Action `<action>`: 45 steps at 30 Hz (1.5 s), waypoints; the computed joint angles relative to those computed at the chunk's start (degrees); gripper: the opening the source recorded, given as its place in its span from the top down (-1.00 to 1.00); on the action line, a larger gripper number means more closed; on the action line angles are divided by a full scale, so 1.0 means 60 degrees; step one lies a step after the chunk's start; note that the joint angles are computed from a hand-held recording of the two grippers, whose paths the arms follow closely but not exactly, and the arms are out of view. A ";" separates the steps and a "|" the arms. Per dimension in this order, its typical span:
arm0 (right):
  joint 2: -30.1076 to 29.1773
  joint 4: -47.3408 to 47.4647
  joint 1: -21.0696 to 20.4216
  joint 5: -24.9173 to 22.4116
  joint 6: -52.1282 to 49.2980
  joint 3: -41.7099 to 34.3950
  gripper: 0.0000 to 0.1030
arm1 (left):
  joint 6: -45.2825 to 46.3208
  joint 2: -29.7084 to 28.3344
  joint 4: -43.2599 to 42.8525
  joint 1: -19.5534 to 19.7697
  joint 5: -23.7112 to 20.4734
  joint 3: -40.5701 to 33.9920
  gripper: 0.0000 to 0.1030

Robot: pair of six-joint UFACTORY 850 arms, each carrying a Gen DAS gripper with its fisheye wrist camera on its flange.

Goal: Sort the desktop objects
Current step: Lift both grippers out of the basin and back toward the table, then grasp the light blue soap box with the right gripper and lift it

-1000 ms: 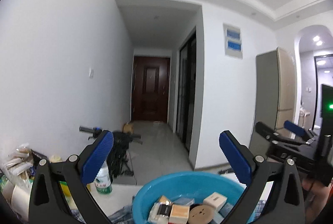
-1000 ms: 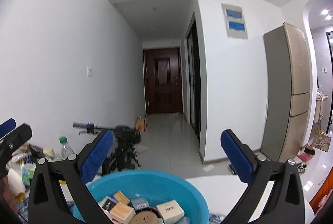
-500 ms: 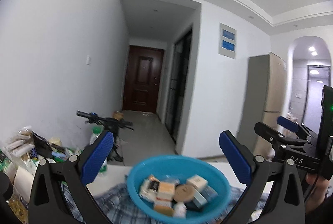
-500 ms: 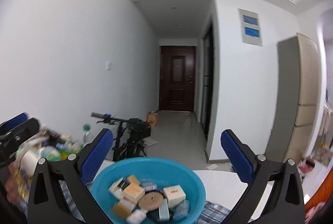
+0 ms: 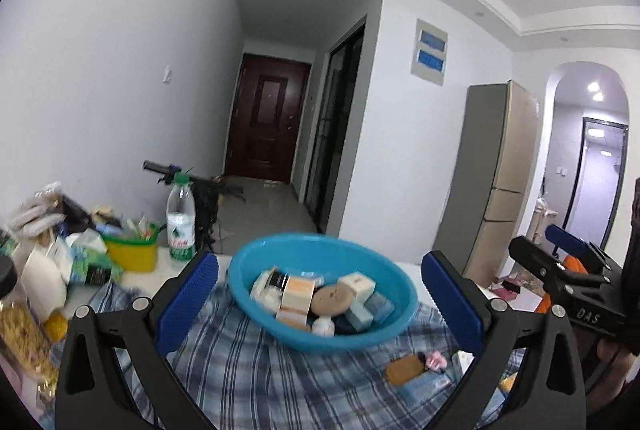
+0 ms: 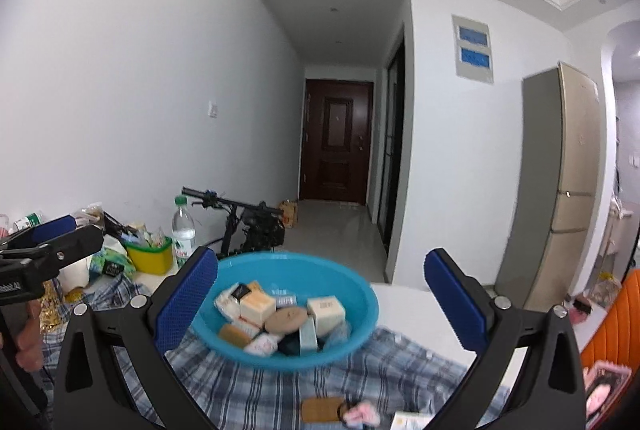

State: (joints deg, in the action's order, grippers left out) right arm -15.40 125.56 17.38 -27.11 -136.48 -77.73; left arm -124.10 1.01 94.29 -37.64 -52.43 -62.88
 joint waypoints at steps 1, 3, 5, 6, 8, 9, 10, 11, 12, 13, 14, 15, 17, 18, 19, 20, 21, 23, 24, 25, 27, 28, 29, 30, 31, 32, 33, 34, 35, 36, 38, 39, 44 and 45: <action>0.0039 0.0061 -0.0025 0.0042 0.0008 0.0155 -1.00 | 0.0134 -0.0085 -0.0100 -0.0104 -0.0198 -0.0007 -1.00; 0.0119 0.0362 -0.0055 0.0149 -0.0229 0.0460 -1.00 | 0.0610 -0.0393 -0.0377 -0.0452 -0.1012 -0.0062 -1.00; 0.0179 0.0455 -0.0095 0.0258 -0.0235 0.0719 -1.00 | 0.0829 -0.0702 -0.0598 -0.0715 -0.1615 -0.0115 -1.00; 0.0178 0.0135 -0.0139 0.0256 0.0110 0.0812 -1.00 | 0.0811 -0.0859 -0.0632 -0.0760 -0.1571 -0.0142 -1.00; 0.0224 -0.0543 -0.0229 0.0213 0.0863 0.1008 -1.00 | 0.0977 -0.1025 -0.0916 -0.0875 -0.1038 -0.0143 -1.00; 0.0243 -0.0784 -0.0258 0.0208 0.1127 0.1115 -1.00 | 0.1016 -0.1107 -0.1013 -0.0897 -0.0942 -0.0163 -1.00; 0.0269 -0.0905 -0.0291 0.0194 0.1264 0.1239 -1.00 | 0.1019 -0.1230 -0.1126 -0.0932 -0.0876 -0.0188 -1.00; 0.0277 -0.0925 -0.0314 0.0202 0.1304 0.1344 -1.00 | 0.0970 -0.1374 -0.1186 -0.0959 -0.0821 -0.0210 -1.00; 0.0276 -0.0956 -0.0333 0.0224 0.1289 0.1444 -1.00 | 0.0960 -0.1488 -0.1240 -0.0957 -0.0766 -0.0240 -1.00; 0.0257 -0.1051 -0.0340 0.0297 0.1252 0.1510 -1.00 | 0.0929 -0.1623 -0.1331 -0.0938 -0.0632 -0.0253 -1.00; 0.0235 -0.1119 -0.0338 0.0398 0.1198 0.1565 -1.00 | 0.0874 -0.1696 -0.1386 -0.0921 -0.0498 -0.0240 -1.00; 0.0193 -0.1208 -0.0337 0.0538 0.1182 0.1602 -1.00 | 0.0788 -0.1752 -0.1453 -0.0905 -0.0343 -0.0209 -1.00; 0.0075 -0.1771 -0.0404 0.0709 0.1564 0.1611 -1.00 | 0.0557 -0.1875 -0.1580 -0.0780 0.0149 -0.0150 -1.00; -0.0018 -0.2148 -0.0429 0.0810 0.1913 0.1603 -1.00 | 0.0547 -0.1888 -0.1621 -0.0741 0.0273 -0.0128 -1.00; -0.0139 -0.2693 -0.0457 0.0892 0.2460 0.1556 -1.00 | 0.0560 -0.1955 -0.1682 -0.0709 0.0372 -0.0131 -1.00; -0.0282 -0.3395 -0.0495 0.0926 0.3182 0.1462 -1.00 | 0.0639 -0.2072 -0.1806 -0.0669 0.0434 -0.0168 -1.00; -0.0387 -0.3752 -0.0519 0.0925 0.3579 0.1429 -1.00 | 0.0705 -0.2116 -0.1895 -0.0660 0.0453 -0.0195 -1.00; -0.0605 -0.4534 -0.0561 0.0892 0.4431 0.1282 -1.00 | 0.0810 -0.2241 -0.2056 -0.0610 0.0648 -0.0219 -1.00; -0.0698 -0.4777 -0.0561 0.0890 0.4680 0.1224 -1.00 | 0.0877 -0.2314 -0.2167 -0.0570 0.0766 -0.0240 -1.00; -0.0786 -0.5012 -0.0545 0.0905 0.4883 0.1157 -1.00 | 0.0918 -0.2351 -0.2229 -0.0527 0.0852 -0.0235 -1.00; -0.0945 -0.5399 -0.0515 0.0932 0.5113 0.1072 -1.00 | 0.1081 -0.2477 -0.2451 -0.0444 0.1023 -0.0294 -1.00; -0.1010 -0.5506 -0.0488 0.0971 0.5164 0.1044 -1.00 | 0.1145 -0.2529 -0.2533 -0.0404 0.1100 -0.0320 -1.00; -0.1087 -0.5647 -0.0442 0.1022 0.5266 0.0994 -1.00 | 0.1199 -0.2589 -0.2607 -0.0360 0.1186 -0.0345 -1.00; -0.1172 -0.5810 -0.0413 0.1033 0.5380 0.0936 -1.00 | 0.1240 -0.2632 -0.2663 -0.0329 0.1249 -0.0369 -1.00; -0.1276 -0.6027 -0.0357 0.1056 0.5532 0.0844 -1.00 | 0.1303 -0.2675 -0.2733 -0.0287 0.1326 -0.0398 -1.00; -0.1376 -0.6421 -0.0332 0.1047 0.5794 0.0711 -1.00 | 0.1357 -0.2724 -0.2804 -0.0242 0.1399 -0.0424 -1.00; -0.1500 -0.6877 -0.0315 0.1007 0.6061 0.0535 -1.00 | 0.1395 -0.2756 -0.2853 -0.0207 0.1448 -0.0437 -1.00; -0.1636 -0.7352 -0.0292 0.1000 0.6334 0.0320 -1.00 | 0.1457 -0.2809 -0.2930 -0.0174 0.1487 -0.0471 -1.00; -0.1771 -0.7829 -0.0256 0.1088 0.6659 0.0116 -1.00 | 0.1528 -0.2856 -0.3020 -0.0144 0.1509 -0.0505 -1.00; -0.1913 -0.8396 -0.0217 0.1204 0.7100 -0.0112 -1.00 | 0.1530 -0.2871 -0.3035 -0.0131 0.1515 -0.0510 -1.00; -0.2224 -0.9692 -0.0144 0.1369 0.8250 -0.0575 -1.00 | 0.1466 -0.2906 -0.3007 -0.0099 0.1501 -0.0518 -1.00; -0.2389 -1.0492 -0.0108 0.1435 0.9035 -0.0802 -1.00 | 0.1464 -0.2933 -0.3028 -0.0089 0.1455 -0.0543 -1.00; -0.3065 -1.3899 0.0036 0.1483 1.2517 -0.1649 -1.00 | 0.1658 -0.3016 -0.3542 0.0119 0.1718 -0.0686 -1.00; -0.3199 -1.4338 0.0035 0.1319 1.2992 -0.1816 -1.00 | 0.1733 -0.3039 -0.3610 0.0135 0.1717 -0.0710 -1.00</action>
